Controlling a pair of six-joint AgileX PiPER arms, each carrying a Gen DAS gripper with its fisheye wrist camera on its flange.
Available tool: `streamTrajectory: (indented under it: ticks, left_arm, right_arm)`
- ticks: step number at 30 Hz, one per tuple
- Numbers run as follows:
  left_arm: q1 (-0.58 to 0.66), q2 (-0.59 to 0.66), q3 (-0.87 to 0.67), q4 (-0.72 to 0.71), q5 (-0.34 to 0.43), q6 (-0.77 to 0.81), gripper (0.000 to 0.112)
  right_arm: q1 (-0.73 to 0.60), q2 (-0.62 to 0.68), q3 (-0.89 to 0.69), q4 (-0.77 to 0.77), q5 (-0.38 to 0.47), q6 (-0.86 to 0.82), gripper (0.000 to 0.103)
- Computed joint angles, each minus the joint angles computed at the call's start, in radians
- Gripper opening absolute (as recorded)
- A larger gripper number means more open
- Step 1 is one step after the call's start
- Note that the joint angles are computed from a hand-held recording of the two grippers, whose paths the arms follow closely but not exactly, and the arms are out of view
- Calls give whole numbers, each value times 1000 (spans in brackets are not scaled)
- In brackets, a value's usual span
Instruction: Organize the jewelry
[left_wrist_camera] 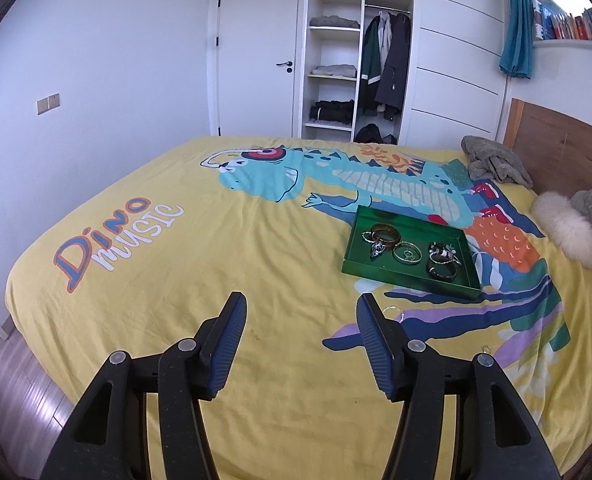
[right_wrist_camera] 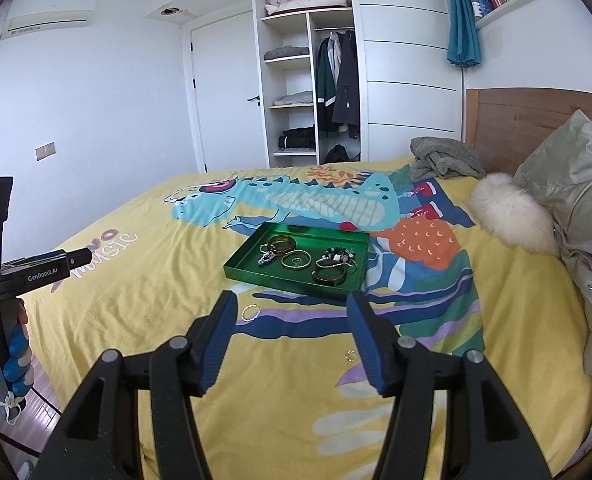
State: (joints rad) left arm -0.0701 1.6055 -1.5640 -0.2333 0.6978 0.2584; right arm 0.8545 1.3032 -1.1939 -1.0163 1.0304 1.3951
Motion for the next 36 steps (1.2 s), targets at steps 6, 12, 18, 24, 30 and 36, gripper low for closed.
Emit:
streamTrajectory:
  ticks: [6, 12, 18, 24, 30, 36]
  left_arm:
    - [0, -57, 74, -14, -31, 26, 57]
    - [-7, -93, 134, -10, -72, 34, 60]
    - [-32, -94, 183, 17, -112, 6, 61]
    - [-77, -96, 265, 81, -177, -55, 61]
    - [-115, -79, 307, 156, -221, -122, 61]
    - [-153, -47, 323, 240, -249, -199, 61]
  right_arm:
    - [95, -35, 36, -59, 88, 72, 62]
    - [144, -67, 93, -104, 122, 139, 65]
    - [178, -95, 176, -150, 123, 223, 69]
    - [160, -91, 242, -147, 85, 249, 70]
    - [78, -86, 309, -114, -26, 281, 72]
    - [-33, -72, 363, -75, -162, 294, 72]
